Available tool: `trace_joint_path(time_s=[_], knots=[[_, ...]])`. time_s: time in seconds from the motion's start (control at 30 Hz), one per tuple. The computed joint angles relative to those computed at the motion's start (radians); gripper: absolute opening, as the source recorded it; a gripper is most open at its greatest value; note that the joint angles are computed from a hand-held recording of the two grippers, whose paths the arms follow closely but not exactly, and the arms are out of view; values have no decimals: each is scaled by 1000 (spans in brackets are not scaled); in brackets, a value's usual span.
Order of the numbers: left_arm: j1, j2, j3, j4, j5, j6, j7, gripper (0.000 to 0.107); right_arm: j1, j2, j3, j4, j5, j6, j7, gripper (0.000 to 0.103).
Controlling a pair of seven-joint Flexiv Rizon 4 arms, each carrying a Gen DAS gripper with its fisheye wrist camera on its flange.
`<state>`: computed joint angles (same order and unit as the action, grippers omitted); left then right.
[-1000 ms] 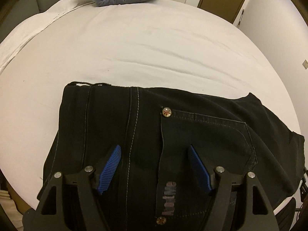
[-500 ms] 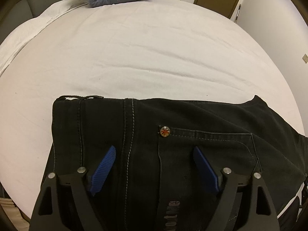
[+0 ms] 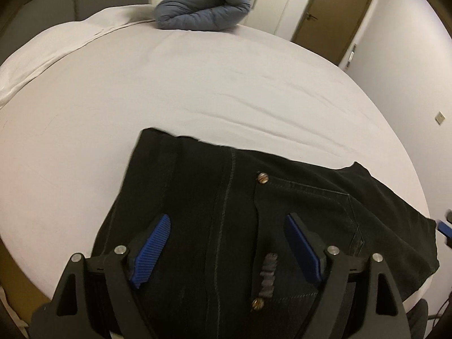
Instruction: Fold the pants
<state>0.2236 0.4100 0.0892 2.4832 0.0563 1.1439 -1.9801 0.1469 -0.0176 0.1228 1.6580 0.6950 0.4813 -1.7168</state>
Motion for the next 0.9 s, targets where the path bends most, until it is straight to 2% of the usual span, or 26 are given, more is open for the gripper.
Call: trace_joint_path(time_s=[0.13,0.2,0.3,0.33,0.37,0.5,0.53,0.57,0.6,0.63,0.67,0.7,0.73,0.8,0.87,0.9], knots=[[-15,73,14,75,-40,73,-60,84,146,-224,100,-216,-21,-129,-37,45],[-7,86,-7,83,-31,92,-73,84,211,-318,125,-294,-107,-135,7,42],[9,138,-10,99,-9,66,-68,84,292,-433,142,-375,-248,-112,44,41],[6,131,-3,100,-18,77,-63,84,305,-461,140,-386,-285,-100,66,38],[-3,136,12,112,-31,80,-51,84,312,-495,138,-412,-307,-97,96,30],[14,99,18,116,-48,94,-32,84,279,-586,148,-496,-261,-31,251,11],[14,93,26,121,-56,109,-29,84,281,-593,150,-494,-271,-2,264,9],[10,91,42,127,-70,128,-18,84,290,-600,148,-487,-298,32,263,1],[15,101,52,136,-91,141,-21,82,312,-604,132,-491,-354,33,289,0],[48,140,61,146,-84,142,-46,81,325,-598,125,-488,-396,33,311,0],[103,195,50,158,-59,127,-78,81,329,-564,138,-458,-416,66,300,5],[136,236,53,168,-47,118,-92,81,306,-530,180,-432,-384,100,234,8],[165,292,78,180,-42,101,-94,81,290,-517,210,-432,-356,93,189,8],[205,349,100,181,-35,56,-80,81,289,-492,262,-439,-323,9,90,8],[247,402,109,169,-13,4,-57,81,330,-497,284,-450,-321,-66,14,8],[268,426,106,163,1,-16,-51,81,358,-498,278,-442,-336,-71,-6,8]])
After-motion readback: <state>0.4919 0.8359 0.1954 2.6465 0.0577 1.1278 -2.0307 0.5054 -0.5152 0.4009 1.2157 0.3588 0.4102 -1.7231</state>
